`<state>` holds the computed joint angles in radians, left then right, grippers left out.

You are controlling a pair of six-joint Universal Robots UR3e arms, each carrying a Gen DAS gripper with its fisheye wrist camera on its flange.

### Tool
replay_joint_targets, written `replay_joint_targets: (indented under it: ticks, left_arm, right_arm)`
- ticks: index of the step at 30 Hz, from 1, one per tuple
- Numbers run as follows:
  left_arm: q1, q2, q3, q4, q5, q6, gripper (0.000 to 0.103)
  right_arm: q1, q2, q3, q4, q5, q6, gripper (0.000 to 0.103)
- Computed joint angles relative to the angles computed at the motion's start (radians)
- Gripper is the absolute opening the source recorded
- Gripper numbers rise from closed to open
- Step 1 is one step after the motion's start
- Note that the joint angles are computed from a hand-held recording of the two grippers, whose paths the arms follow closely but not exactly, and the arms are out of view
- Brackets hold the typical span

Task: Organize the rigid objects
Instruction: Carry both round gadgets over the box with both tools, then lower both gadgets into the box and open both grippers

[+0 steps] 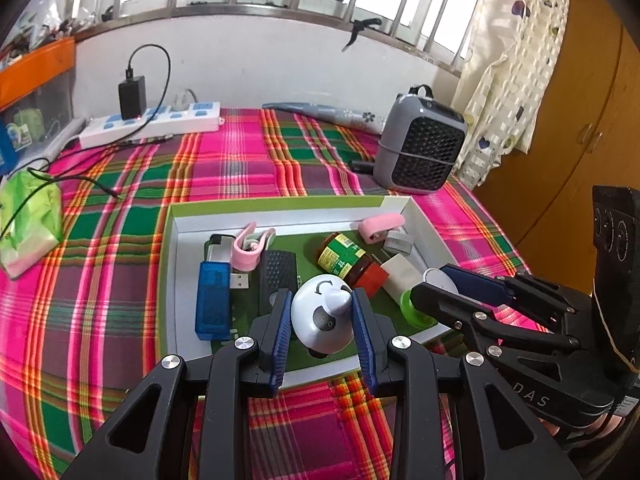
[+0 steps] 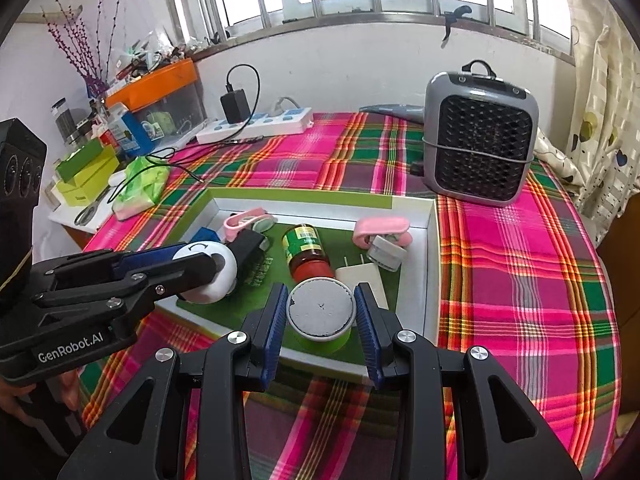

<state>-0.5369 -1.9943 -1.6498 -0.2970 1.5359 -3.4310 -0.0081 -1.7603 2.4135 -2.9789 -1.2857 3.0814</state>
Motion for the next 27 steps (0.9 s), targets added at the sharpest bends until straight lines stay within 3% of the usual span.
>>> replay_joint_targets:
  ticks: [27]
  left_arm:
    - [-0.001,-0.081,0.074,-0.045,-0.002,0.014,0.029]
  right_arm:
    - [-0.020,0.080,-0.007,-0.030,0.024,-0.017,0.036]
